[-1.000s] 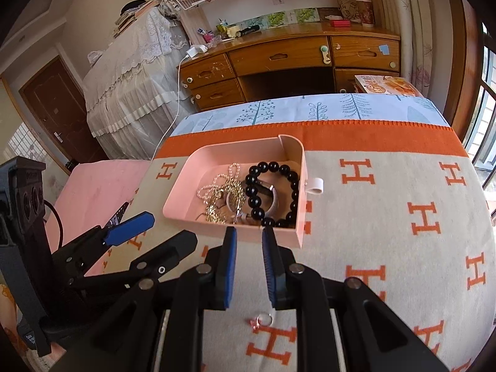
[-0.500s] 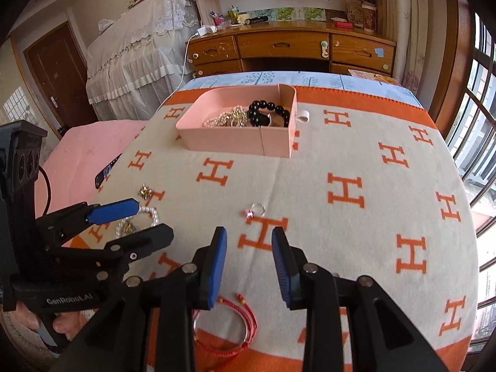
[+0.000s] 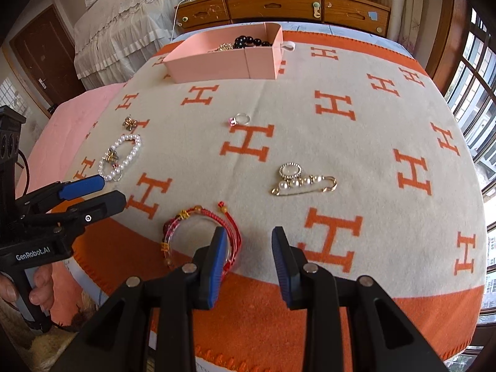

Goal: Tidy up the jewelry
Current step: 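Grasp the red string bracelet with the right tool while the left tool reaches the flower brooch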

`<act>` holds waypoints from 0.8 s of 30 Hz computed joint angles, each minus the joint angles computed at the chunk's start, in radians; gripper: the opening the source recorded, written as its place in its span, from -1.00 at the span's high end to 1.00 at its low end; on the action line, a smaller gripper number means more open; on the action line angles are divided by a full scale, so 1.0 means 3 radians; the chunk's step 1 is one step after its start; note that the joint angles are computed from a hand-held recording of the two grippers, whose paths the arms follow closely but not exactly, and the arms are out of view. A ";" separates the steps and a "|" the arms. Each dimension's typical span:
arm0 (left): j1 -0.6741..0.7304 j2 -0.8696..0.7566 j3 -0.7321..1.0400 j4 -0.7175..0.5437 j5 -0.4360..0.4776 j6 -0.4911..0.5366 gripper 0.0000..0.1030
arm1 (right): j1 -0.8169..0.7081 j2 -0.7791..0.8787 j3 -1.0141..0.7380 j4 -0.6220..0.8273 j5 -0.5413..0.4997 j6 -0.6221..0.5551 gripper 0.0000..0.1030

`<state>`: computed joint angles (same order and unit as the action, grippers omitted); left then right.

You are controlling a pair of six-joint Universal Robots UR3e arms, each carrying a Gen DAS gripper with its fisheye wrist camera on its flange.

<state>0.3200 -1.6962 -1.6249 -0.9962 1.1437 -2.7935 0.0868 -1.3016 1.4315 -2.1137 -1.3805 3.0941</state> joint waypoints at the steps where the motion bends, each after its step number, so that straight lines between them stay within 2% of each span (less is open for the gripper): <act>1: -0.0007 0.0018 -0.0036 0.0026 0.0057 -0.0010 -0.39 | 0.0003 0.0008 0.0003 0.0017 0.0008 -0.0006 0.40; 6: -0.0014 0.0099 -0.0148 0.0094 0.0183 -0.0050 -0.39 | 0.0112 0.0026 0.0003 -0.0053 -0.0106 -0.0044 0.40; 12: 0.0015 0.0213 -0.0258 0.0155 0.0188 -0.0059 -0.39 | 0.0410 0.0108 0.0014 -0.0304 -0.0585 -0.0165 0.40; 16: 0.0027 0.0264 -0.0300 0.0165 0.0188 -0.0047 -0.39 | 0.0405 0.0081 0.0086 -0.0384 -0.0596 -0.0202 0.42; 18: 0.0030 0.0271 -0.0308 0.0168 0.0187 -0.0045 -0.39 | 0.0382 0.0061 0.0103 -0.0374 -0.0529 -0.0208 0.55; 20: 0.0038 0.0284 -0.0319 0.0167 0.0185 -0.0047 -0.39 | 0.0407 0.0056 0.0107 -0.0373 -0.0542 -0.0212 0.82; 24: 0.0055 0.0291 -0.0322 0.0155 0.0181 -0.0041 -0.39 | 0.0387 0.0045 0.0108 -0.0354 -0.0485 -0.0151 0.88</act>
<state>0.3365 -1.6088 -1.7215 -0.9498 1.1978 -2.8056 0.2030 -1.2882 1.4638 -2.2198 -1.5261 3.0489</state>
